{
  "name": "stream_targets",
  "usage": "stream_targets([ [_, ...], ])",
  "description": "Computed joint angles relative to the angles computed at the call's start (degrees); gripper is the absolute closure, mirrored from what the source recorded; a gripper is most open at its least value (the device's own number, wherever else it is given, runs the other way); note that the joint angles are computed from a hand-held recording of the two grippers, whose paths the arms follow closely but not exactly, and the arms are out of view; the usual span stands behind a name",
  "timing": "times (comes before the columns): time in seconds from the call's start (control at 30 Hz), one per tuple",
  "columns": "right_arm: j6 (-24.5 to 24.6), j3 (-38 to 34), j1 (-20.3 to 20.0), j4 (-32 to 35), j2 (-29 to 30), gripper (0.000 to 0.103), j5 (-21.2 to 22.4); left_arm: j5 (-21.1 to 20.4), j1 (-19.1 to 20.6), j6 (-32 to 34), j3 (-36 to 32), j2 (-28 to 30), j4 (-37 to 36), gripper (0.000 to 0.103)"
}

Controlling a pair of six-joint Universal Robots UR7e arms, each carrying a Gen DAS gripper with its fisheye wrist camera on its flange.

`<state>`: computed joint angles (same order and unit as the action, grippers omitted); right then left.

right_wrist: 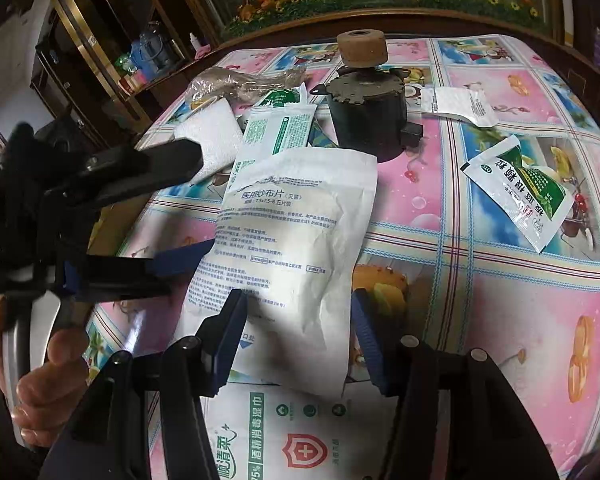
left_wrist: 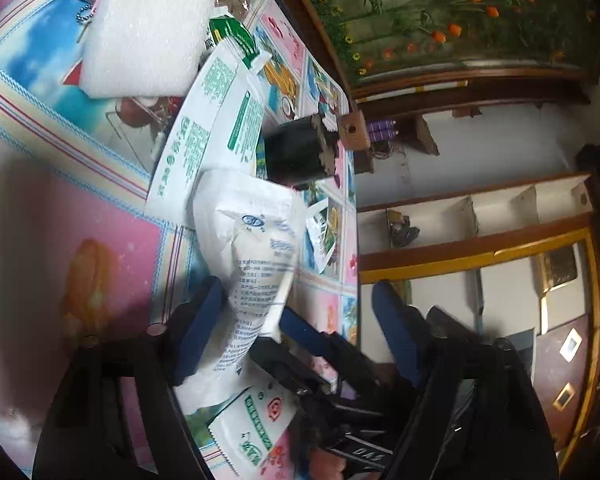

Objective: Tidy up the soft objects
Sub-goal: 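Grasp the white gauze packet with the left gripper and lift it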

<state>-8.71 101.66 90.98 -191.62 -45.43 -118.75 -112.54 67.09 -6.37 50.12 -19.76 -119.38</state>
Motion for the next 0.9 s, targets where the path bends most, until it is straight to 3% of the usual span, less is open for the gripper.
stream_targets([
  [0.1, 0.6, 0.5, 0.1, 0.1, -0.3, 0.048, 0.1, 1.9, -0.5, 0.2, 3.4, -1.2, -3.3, 0.052],
  [0.17, 1.4, 0.9, 0.1, 0.0, -0.6, 0.048, 0.0, 6.1, -1.2, 0.9, 4.5, -1.8, -3.6, 0.080],
  [0.2, 1.6, 1.0, 0.1, -0.1, -0.7, 0.048, 0.0, 8.3, -1.6, 2.2, 4.8, -2.0, -3.3, 0.080],
  [0.33, 1.0, 1.8, -0.1, -1.1, -0.9, 0.046, 1.0, 9.9, -1.7, 3.3, 6.6, -3.3, -5.2, 0.084],
  [0.6, 0.5, 3.1, -1.4, -1.8, -2.1, 0.043, 9.4, 4.7, 1.1, 1.6, 11.2, -7.0, -10.4, 0.086],
  [0.73, 5.1, 4.3, -0.3, -0.9, -3.3, 0.035, 4.4, -0.1, 2.3, 1.7, 12.4, -8.0, -11.5, 0.086],
  [0.83, 6.9, 6.8, 0.9, -3.9, -4.1, 0.035, 0.9, 0.8, 2.2, 1.8, 12.2, -8.1, -11.3, 0.086],
  [0.9, 8.4, 9.0, 1.8, -7.1, -4.7, 0.027, -1.5, 0.3, 2.2, 2.3, 12.2, -8.2, -10.7, 0.086],
])
